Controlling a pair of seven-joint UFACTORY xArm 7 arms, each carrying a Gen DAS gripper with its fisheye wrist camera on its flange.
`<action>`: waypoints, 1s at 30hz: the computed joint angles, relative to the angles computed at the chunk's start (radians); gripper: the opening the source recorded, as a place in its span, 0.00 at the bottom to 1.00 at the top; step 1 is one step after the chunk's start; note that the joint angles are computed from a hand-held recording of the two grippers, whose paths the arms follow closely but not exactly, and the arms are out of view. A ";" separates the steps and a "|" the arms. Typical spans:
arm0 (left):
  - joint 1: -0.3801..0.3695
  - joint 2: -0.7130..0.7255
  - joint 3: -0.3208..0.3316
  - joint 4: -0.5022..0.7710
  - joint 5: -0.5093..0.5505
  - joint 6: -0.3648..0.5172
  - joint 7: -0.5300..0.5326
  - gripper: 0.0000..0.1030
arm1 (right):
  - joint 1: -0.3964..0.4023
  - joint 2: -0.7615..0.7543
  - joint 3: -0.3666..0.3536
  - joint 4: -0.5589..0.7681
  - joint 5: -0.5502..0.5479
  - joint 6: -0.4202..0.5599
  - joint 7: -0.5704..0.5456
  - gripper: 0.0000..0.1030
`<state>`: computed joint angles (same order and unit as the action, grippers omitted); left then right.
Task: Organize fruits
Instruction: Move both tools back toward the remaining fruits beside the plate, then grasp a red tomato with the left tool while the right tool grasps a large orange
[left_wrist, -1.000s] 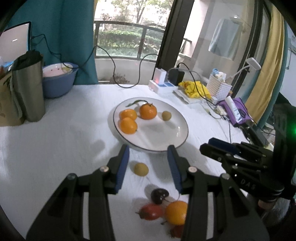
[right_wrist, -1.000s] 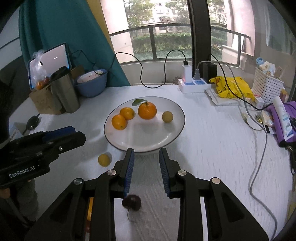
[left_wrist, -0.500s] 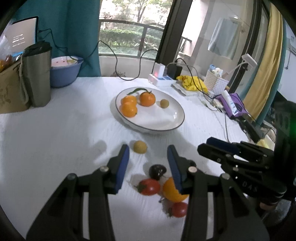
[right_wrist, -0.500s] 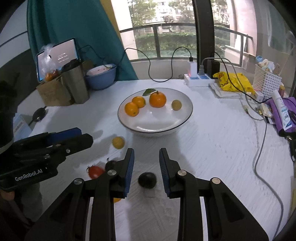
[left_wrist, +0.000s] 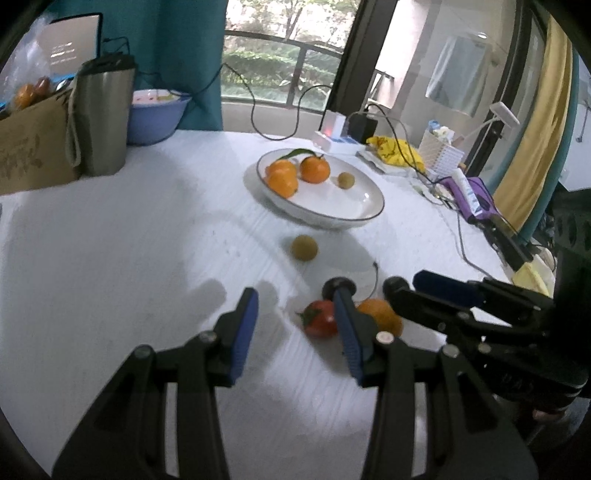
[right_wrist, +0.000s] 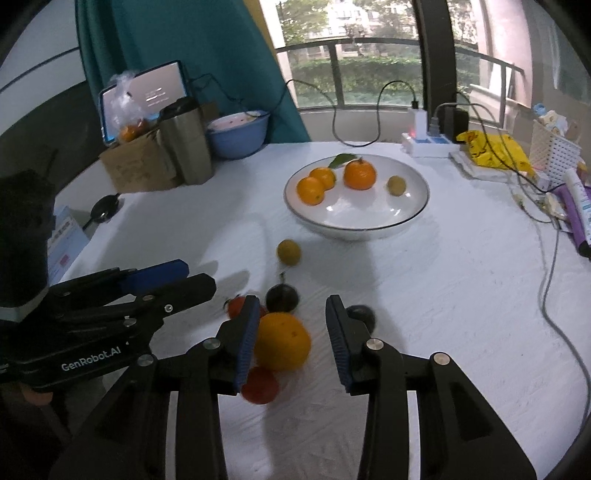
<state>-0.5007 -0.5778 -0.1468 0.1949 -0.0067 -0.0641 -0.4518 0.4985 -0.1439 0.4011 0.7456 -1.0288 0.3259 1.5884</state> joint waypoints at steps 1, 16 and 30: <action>-0.001 -0.002 0.001 -0.005 -0.001 -0.001 -0.002 0.43 | 0.001 0.008 0.001 0.003 0.000 -0.003 -0.002 0.38; -0.006 0.035 0.002 -0.006 0.004 -0.003 -0.010 0.44 | 0.032 0.057 -0.053 -0.008 -0.016 -0.040 0.017 0.39; 0.007 0.132 -0.042 0.068 0.015 0.022 -0.003 0.44 | -0.029 0.066 -0.069 -0.045 -0.137 -0.197 0.121 0.41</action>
<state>-0.4941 -0.4454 -0.1893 0.2626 0.0083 -0.0420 -0.4552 0.4697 -0.0778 0.3318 0.7003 -1.1659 0.1287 1.7097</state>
